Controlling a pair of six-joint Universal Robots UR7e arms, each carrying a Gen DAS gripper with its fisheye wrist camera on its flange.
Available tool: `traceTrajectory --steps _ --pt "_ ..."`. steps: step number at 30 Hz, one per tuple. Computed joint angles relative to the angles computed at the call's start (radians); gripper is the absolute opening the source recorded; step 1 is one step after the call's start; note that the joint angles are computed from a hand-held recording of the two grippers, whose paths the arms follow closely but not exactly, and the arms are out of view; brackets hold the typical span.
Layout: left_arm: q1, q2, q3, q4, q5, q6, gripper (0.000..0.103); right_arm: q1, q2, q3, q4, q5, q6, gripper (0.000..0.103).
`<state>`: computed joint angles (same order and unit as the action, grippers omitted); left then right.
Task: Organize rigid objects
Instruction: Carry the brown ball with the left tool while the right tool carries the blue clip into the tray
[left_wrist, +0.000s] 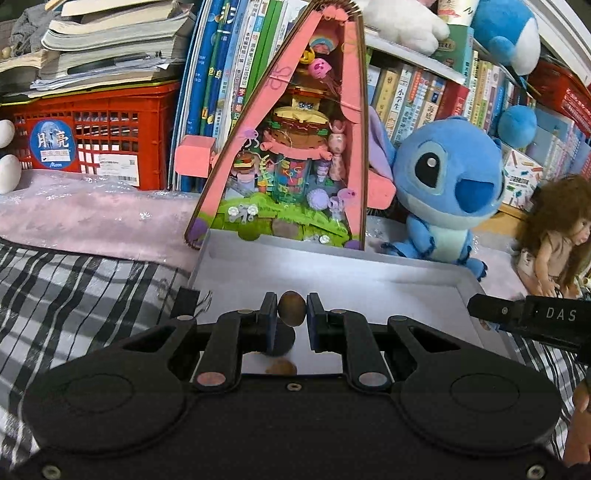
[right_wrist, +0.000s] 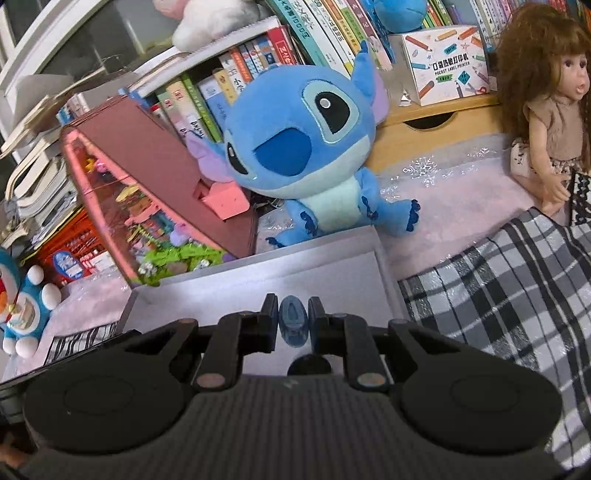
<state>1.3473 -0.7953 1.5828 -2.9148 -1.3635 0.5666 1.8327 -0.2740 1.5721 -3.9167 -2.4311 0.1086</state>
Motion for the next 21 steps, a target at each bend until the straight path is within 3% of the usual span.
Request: traceTrajectory --steps 21 --pt "-0.002 0.102 -0.085 -0.001 0.058 0.020 0.016 -0.058 0.065 -0.132 0.065 -0.011 -0.098 0.021"
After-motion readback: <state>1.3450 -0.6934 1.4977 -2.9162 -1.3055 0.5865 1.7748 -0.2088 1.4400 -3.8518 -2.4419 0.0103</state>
